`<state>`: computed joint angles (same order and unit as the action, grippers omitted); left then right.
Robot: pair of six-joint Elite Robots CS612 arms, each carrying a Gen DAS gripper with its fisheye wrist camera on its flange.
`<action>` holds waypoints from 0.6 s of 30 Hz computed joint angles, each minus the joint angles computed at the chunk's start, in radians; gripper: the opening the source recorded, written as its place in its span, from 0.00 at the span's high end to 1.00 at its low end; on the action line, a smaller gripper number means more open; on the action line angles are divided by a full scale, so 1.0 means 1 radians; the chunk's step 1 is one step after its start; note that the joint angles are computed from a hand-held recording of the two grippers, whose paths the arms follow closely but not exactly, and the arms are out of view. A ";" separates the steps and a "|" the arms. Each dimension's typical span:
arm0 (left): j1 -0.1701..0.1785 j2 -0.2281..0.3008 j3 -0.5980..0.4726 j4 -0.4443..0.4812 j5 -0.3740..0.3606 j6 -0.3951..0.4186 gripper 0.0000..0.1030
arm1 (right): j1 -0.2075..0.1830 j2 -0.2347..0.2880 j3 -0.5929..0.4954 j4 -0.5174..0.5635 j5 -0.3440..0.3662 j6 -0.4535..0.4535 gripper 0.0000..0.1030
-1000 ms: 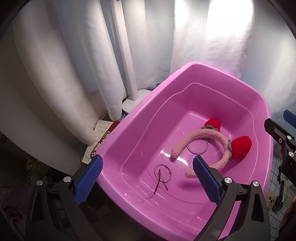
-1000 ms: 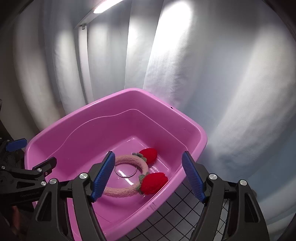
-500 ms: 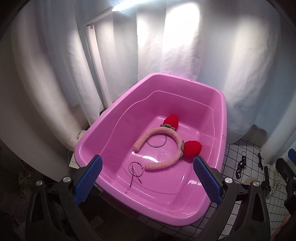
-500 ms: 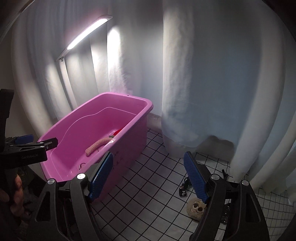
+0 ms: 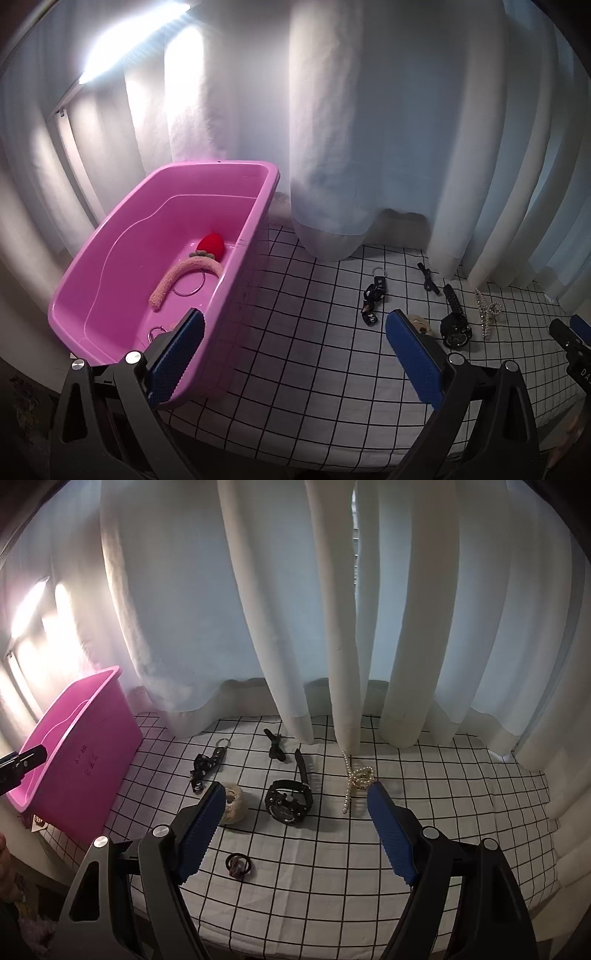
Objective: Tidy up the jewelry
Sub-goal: 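Withdraw both open tools from the tub back over the table, then move the left tool to the black hair tie while the right tool approaches the pearl claw clip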
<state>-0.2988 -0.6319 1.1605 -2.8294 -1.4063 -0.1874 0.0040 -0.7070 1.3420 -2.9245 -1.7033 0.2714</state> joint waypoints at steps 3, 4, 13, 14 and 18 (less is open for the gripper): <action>-0.022 0.007 0.001 0.015 -0.007 -0.023 0.06 | -0.028 -0.013 0.042 -0.007 0.007 0.005 0.27; -0.029 0.009 0.004 0.021 -0.003 -0.039 0.06 | -0.038 -0.016 0.054 -0.015 0.013 0.000 0.27; -0.093 0.015 0.031 0.153 0.108 -0.227 0.06 | -0.117 0.003 0.062 0.033 0.175 -0.130 0.27; -0.101 0.017 0.033 0.170 0.122 -0.257 0.06 | -0.124 0.008 0.057 0.039 0.199 -0.149 0.27; -0.126 0.019 0.048 0.224 0.156 -0.376 0.06 | -0.148 0.034 0.038 0.058 0.267 -0.234 0.27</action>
<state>-0.4243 -0.6134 1.2083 -2.6054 -1.2503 -0.5630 -0.1443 -0.6730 1.3801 -2.8663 -1.4365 0.0370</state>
